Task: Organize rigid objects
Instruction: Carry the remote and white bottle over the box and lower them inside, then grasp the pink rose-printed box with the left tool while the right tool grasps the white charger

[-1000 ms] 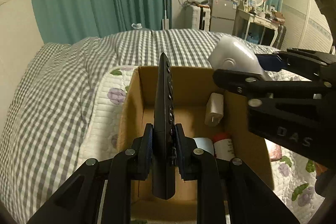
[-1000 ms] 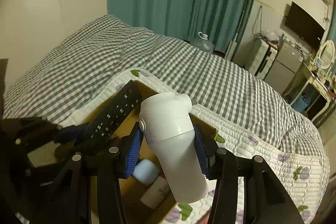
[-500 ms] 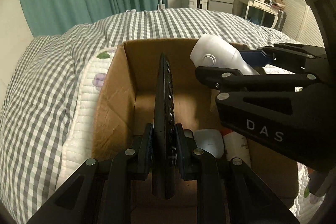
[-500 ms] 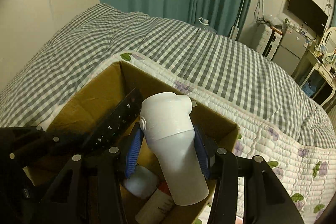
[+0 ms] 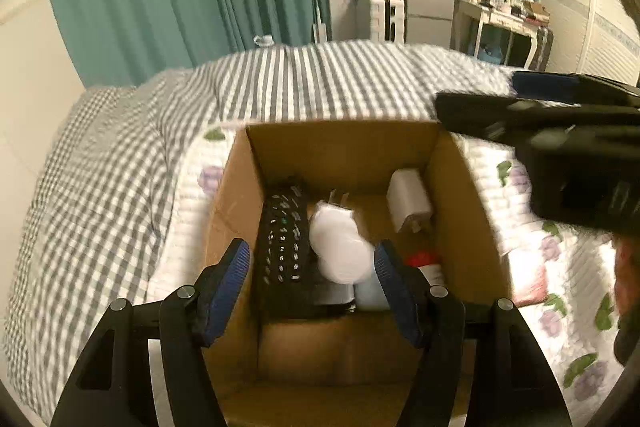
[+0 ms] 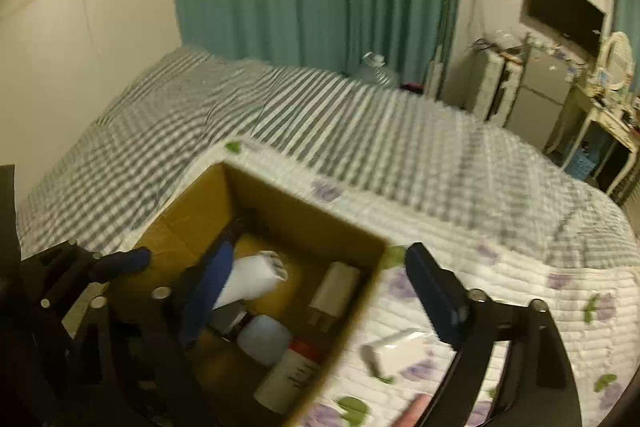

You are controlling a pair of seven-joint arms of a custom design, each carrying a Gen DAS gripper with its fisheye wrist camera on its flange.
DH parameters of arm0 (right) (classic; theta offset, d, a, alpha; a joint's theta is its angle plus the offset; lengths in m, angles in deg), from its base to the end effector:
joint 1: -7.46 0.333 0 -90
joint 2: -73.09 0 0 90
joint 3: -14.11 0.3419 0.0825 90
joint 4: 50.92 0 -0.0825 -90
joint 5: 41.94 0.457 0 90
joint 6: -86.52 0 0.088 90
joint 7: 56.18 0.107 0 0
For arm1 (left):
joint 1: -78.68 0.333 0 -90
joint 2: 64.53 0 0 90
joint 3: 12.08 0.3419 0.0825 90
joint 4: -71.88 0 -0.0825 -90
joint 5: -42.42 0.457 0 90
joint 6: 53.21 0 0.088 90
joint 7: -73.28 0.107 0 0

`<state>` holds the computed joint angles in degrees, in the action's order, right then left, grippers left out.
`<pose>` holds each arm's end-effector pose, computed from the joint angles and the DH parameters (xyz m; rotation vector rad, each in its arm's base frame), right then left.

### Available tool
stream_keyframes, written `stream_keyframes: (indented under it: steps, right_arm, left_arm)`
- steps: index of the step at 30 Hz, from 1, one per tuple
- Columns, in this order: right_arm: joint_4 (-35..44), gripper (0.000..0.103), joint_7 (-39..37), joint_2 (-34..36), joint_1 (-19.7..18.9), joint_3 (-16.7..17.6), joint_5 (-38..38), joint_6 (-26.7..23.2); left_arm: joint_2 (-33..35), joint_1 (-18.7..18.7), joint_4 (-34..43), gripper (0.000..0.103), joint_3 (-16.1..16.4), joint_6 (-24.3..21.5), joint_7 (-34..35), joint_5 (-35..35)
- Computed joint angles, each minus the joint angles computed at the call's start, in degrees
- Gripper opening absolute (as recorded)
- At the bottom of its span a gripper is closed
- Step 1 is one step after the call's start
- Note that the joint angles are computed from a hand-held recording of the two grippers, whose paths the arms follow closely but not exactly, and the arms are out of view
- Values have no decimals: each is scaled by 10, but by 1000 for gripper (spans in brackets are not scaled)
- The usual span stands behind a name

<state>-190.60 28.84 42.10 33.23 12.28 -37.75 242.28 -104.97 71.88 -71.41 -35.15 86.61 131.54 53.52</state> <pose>0.4519 0.1955 0.5916 -2.0145 1.2662 -0.5263 0.3829 -0.2439 0.5670 -1.7148 1.8387 -0.5816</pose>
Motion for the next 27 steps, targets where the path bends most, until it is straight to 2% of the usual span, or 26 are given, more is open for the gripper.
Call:
stream_keyframes:
  steps: [8,15,21,23,27]
  right_arm:
    - [-50,103,15,-132,-86,-16,-66,-30]
    - [-100,103,-38,-217,-145,-65,-103,-67]
    - [-144,103,-105,-231,-169,-101,-105,-53]
    - [-157,103,-115,-224,-183,-103,-106,-41]
    - [-178,103,-150,-199,-188,-126,-92,-15]
  left_arm:
    - [-1,-11,51,68,-46,-8,-45,9]
    - [89,-22,126,68,-105,-16,-133,35]
    - [185,-44,167,68,-129,-21,-208,85]
    - [214,-56,170,68,-125,-20,-224,92]
    - [270,-81,175,68,-114,-15,-234,116]
